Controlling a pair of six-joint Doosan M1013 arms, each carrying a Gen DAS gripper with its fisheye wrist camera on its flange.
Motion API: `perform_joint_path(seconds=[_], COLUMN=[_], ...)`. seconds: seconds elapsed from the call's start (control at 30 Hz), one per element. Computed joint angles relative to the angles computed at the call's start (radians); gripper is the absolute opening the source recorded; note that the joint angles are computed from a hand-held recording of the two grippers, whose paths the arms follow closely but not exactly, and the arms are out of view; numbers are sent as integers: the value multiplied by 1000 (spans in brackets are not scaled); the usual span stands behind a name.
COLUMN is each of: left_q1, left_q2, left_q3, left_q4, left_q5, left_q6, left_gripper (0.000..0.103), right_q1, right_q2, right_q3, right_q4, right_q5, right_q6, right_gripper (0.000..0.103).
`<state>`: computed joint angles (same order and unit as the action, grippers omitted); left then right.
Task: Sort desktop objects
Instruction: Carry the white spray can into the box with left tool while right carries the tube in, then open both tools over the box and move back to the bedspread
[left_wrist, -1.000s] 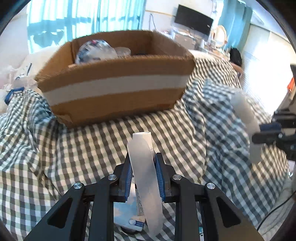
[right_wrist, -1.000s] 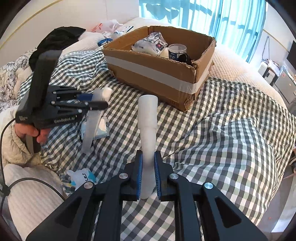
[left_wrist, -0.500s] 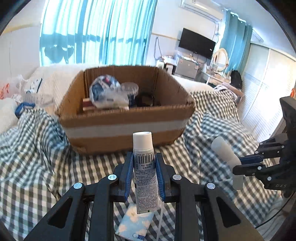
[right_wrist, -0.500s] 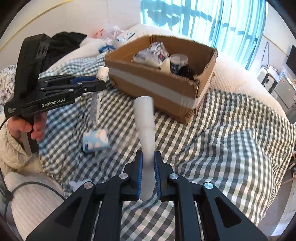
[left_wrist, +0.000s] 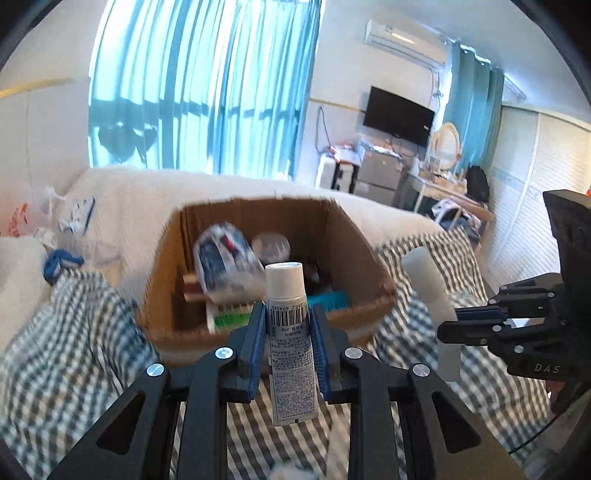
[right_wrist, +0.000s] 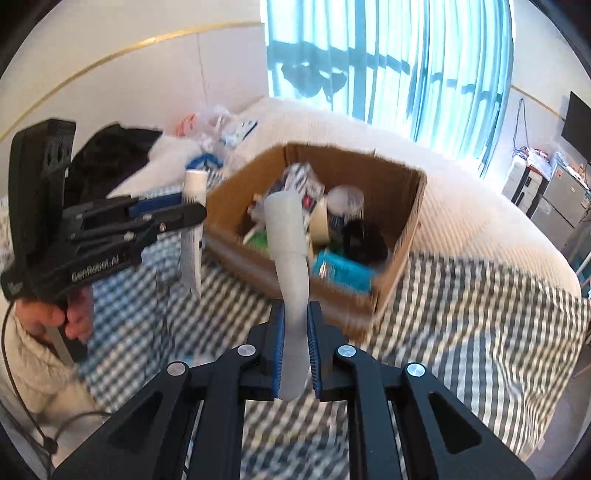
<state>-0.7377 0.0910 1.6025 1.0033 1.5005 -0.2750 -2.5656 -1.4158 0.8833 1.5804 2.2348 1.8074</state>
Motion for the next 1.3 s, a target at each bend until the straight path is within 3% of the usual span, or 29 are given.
perform_joint_path(seconds=[0.27,0.43,0.5,0.53,0.57,0.6,0.63,0.67,0.73,0.83,0.97,1.07,1.3], left_q1=[78,130,152,162,171,177,182,182,168,153,109,65,0], left_q2=[-15,-25,-27,-27,-26,-23,-15,-9,-2,-12,-16,-9,17], left_q3=[1,26,35,39,43,42,36,30,27,26,8,-15,-81], left_q4=[25,17,7,1,-8,-15,-28,-32,-7,-24,-40,-42,-94], left_q5=[-25,-73,-91,-96,-99,-94,-78,-56,-11,-24,16,79,198], left_q6=[78,79,83,92,106,119,139,146,128,118,96,91,148], left_gripper=[24,24,24,24,28,33,57,83,93,93,97,103,103], right_q1=[-64,-107,-118,-122,-123,-122,-120,-115,-105,-85,-59,-35,8], right_q2=[16,0,-9,-14,-18,-22,-23,-22,-18,-1,30,52,119], right_q3=[18,61,63,71,79,85,89,86,73,22,-72,-132,-296], right_q4=[30,43,-21,-40,-60,-76,-86,-98,-122,-154,-172,-155,-95], right_q5=[-70,-67,-57,-56,-60,-65,-69,-70,-69,-48,-28,-7,39], right_q6=[-3,-32,-31,-43,-50,-54,-60,-65,-73,-92,-88,-64,50], right_gripper=[11,11,27,48,61,62,62,62,62,62,62,62,62])
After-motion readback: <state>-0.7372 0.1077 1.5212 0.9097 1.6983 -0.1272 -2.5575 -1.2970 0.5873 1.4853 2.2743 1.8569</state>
